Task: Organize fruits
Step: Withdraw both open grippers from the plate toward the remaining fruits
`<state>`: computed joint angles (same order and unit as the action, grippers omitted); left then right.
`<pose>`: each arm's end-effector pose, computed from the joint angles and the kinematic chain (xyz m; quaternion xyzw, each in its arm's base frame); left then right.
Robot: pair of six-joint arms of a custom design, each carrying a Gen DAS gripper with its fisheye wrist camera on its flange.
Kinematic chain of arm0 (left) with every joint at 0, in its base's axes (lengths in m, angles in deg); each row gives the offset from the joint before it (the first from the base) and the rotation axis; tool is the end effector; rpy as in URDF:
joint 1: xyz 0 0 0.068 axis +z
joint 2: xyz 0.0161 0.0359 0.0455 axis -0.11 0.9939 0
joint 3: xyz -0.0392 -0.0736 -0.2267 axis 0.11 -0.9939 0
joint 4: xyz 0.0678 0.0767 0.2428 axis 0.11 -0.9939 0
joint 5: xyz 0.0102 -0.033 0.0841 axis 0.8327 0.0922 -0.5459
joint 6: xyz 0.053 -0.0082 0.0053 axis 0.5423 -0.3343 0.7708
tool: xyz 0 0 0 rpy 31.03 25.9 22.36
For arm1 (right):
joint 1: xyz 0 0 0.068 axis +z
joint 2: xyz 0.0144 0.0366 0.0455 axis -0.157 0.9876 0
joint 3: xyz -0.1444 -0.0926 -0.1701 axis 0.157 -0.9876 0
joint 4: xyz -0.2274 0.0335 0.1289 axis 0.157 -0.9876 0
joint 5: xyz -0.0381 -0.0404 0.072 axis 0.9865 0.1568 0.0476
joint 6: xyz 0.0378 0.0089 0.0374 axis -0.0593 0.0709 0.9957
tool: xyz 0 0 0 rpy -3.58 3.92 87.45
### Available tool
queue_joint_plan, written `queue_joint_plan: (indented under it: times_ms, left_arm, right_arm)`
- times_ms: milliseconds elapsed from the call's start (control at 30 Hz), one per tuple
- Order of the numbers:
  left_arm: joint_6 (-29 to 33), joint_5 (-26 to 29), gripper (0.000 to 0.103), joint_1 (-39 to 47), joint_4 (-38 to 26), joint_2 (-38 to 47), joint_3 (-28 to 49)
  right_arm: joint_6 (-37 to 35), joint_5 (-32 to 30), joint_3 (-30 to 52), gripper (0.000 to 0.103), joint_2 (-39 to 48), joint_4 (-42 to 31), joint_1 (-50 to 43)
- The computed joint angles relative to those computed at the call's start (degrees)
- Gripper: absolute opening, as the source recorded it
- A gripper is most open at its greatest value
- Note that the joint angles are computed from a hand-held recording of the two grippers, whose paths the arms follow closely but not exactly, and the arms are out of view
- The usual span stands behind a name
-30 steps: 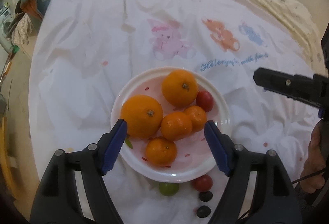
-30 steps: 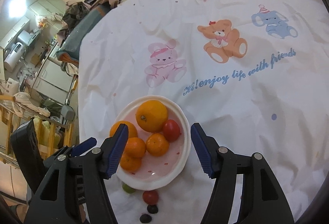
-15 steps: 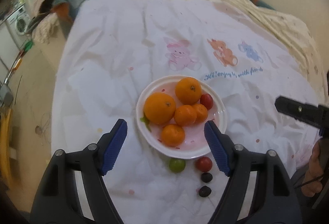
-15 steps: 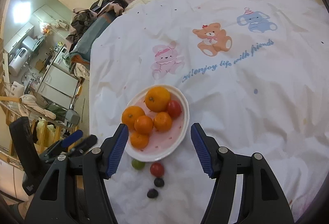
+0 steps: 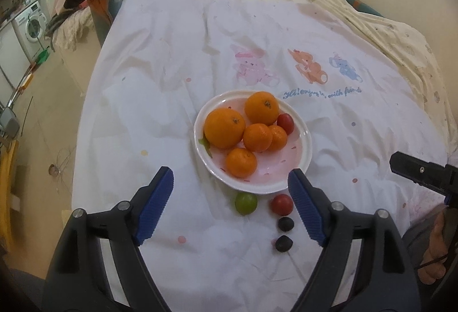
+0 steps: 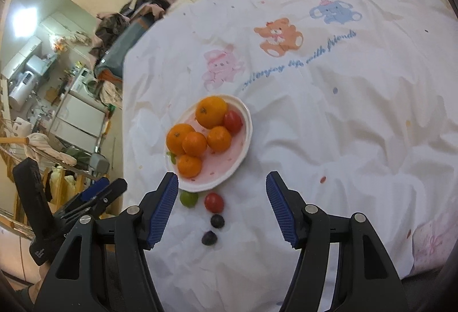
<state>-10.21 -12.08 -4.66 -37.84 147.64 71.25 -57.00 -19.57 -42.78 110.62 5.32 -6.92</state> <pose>0.2511 0.0004 0.2219 0.0587 0.9538 -0.0744 0.2853 0.2298 0.0230 0.2158 0.0971 0.9306 0.2552 0.2439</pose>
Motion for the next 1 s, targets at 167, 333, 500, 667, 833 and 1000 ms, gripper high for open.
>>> queue_joint_plan:
  times_ms: [167,333,500,667,833,1000]
  left_arm:
    - [-0.42,0.44,0.080,0.93,0.14,1.57,-0.33]
    - [-1.68,-0.36,0.080,2.08,0.60,4.89,0.47]
    - [-2.48,0.65,0.080,4.13,-2.20,11.66,3.53]
    - [-3.04,0.73,0.079,3.46,-3.66,16.92,4.61]
    - [-2.42,-1.39,0.062,-2.87,-2.50,21.79,4.66]
    - [-0.62,-5.23,0.061,-9.37,-0.10,23.96,3.57]
  right_arm:
    - [0.98,1.65,-0.71,0.067,1.09,0.22,1.99]
    - [1.75,4.93,-0.54,0.068,3.54,0.84,3.93]
    - [2.86,4.15,-0.39,0.068,6.07,1.47,2.44]
    - [3.53,2.98,0.27,0.068,8.88,1.51,1.38]
    - [3.88,2.35,0.65,0.068,9.97,1.46,0.81]
    - [3.76,2.12,0.53,0.068,9.81,1.18,0.19]
